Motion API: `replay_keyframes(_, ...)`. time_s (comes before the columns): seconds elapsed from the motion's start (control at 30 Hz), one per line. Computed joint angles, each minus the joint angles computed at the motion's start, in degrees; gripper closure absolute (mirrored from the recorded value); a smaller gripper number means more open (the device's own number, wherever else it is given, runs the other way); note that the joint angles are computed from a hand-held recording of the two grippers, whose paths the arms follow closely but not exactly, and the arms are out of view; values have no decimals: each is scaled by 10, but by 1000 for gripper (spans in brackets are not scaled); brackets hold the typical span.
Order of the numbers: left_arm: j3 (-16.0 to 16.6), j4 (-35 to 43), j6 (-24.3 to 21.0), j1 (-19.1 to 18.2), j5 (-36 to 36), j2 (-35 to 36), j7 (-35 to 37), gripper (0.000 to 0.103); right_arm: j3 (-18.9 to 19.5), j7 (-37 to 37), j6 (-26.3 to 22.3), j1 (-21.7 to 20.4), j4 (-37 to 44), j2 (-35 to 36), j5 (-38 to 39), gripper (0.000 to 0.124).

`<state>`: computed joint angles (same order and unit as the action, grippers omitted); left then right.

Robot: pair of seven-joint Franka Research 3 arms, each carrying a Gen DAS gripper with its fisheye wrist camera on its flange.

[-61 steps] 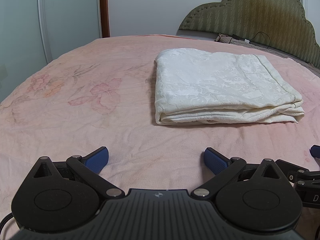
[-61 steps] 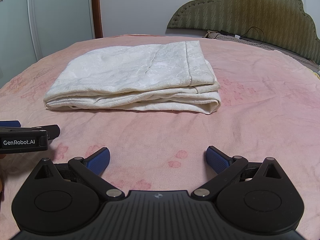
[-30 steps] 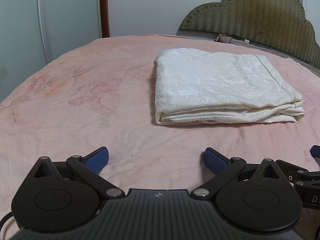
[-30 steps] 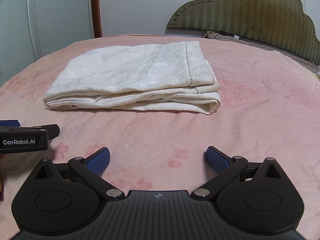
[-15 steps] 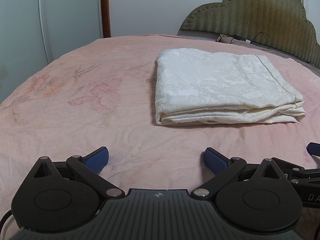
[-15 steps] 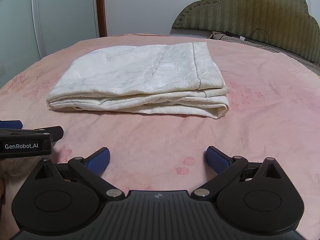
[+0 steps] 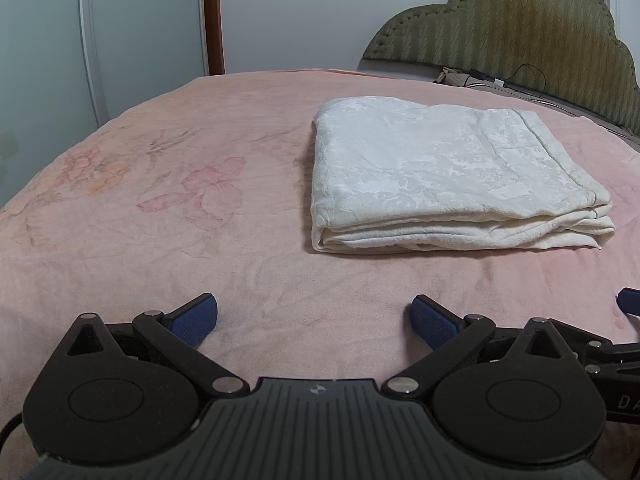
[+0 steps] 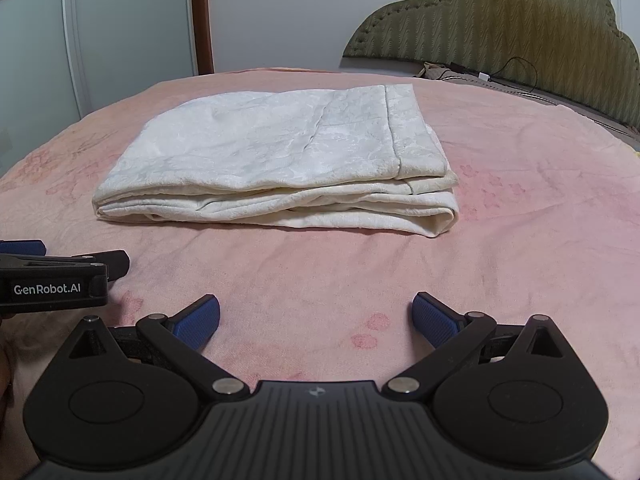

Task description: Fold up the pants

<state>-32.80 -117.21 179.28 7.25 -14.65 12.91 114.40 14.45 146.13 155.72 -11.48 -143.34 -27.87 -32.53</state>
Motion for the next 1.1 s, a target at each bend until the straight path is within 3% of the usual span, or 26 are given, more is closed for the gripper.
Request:
replay_keyframes(0.13, -30, 1, -4, 27, -24, 2, 25, 1, -1, 0, 0, 1, 0, 0, 0, 21)
replay_keyframes(1.1, -5, 0, -4, 1, -42, -3, 38, 0, 2, 31, -18, 8, 4, -1, -17, 21)
